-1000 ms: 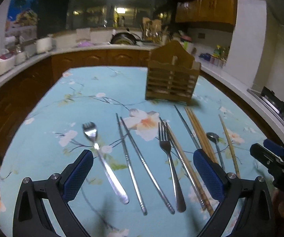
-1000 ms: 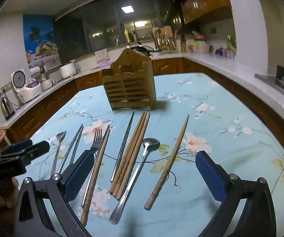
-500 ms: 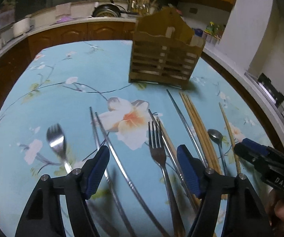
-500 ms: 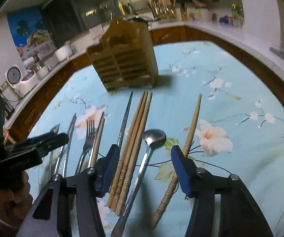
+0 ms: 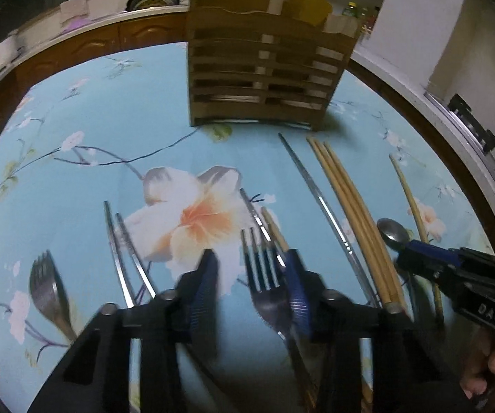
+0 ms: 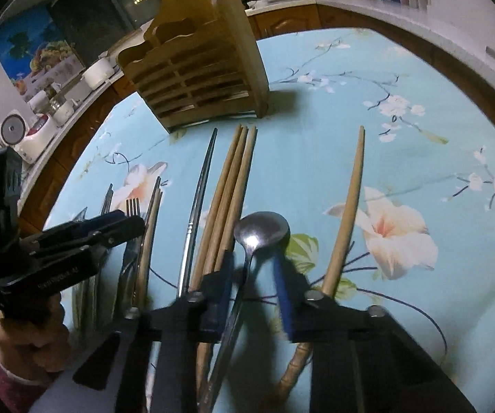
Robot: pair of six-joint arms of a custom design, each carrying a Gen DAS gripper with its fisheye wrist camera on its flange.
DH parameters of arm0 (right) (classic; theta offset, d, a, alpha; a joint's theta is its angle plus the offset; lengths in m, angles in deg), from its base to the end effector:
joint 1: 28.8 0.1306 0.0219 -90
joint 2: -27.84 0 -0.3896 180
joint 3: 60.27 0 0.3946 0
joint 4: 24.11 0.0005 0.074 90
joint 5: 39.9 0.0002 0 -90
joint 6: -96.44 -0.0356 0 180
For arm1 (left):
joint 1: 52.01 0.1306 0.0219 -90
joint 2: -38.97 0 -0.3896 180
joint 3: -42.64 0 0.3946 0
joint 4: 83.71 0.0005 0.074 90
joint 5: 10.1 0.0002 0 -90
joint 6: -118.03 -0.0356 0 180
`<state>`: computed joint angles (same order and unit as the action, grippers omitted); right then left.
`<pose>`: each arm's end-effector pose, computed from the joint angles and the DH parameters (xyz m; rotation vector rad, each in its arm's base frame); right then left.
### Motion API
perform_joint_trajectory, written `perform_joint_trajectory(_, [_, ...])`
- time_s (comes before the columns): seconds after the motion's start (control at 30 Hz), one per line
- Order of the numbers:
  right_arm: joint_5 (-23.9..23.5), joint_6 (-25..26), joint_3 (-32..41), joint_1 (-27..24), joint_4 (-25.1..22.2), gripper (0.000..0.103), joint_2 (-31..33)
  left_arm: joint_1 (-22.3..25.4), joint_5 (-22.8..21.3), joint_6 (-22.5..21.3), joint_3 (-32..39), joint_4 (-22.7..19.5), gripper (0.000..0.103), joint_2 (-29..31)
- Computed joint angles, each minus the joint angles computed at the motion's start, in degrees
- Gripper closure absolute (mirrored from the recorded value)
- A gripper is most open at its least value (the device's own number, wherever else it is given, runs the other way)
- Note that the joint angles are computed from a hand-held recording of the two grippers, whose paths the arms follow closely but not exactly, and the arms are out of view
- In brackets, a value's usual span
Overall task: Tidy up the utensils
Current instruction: 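Close the right gripper on the steel spoon while the left gripper grasps a steel knife, then lift the spoon with the right gripper while the left gripper lifts the knife toward the holder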
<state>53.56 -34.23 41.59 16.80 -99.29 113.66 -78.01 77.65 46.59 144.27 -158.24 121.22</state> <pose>0.3019 0.3045 0.5341 -0.0927 2.6718 0.4456 0.3636 -0.1763 0.5575 0.1499 2.5480 -0.2573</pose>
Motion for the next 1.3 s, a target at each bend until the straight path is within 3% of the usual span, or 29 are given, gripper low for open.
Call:
perform_joint_trajectory(0.03, [-1.17,-0.26,-0.39,-0.46,0.61,0.095,-0.20,0.12,0.57,-0.37,-0.01,0.25,0.080,0.09])
perform_joint_trajectory(0.17, [-2.34,-0.72,-1.21,-0.96,2.21,0.100,-1.00,0.79,3.06,-0.75,-0.64,1.19,0.085,-0.36])
perform_joint_trajectory(0.23, [-2.91,-0.96,-1.64,-1.02,3.42,0.101,-1.69,0.86,3.34,-1.03,-1.25,1.73,0.097,-1.33])
perform_joint_trajectory(0.3, [-2.66,-0.97,-1.32,-0.90,3.77,0.101,-2.05,0.82,3.49,-1.13,-1.54,1.92,0.102,-2.41])
perform_joint_trajectory(0.77, [2.60,1.42,3.70,0.41,6.42,0.101,-3.15,-0.63,-1.26,2.55,-2.65,3.16,0.103,-9.61])
perform_joint_trajectory(1.3, [8.27,7.41,11.10,-0.51,7.67,0.101,-0.77,-0.83,-7.76,1.30,2.15,3.30,0.103,-12.28])
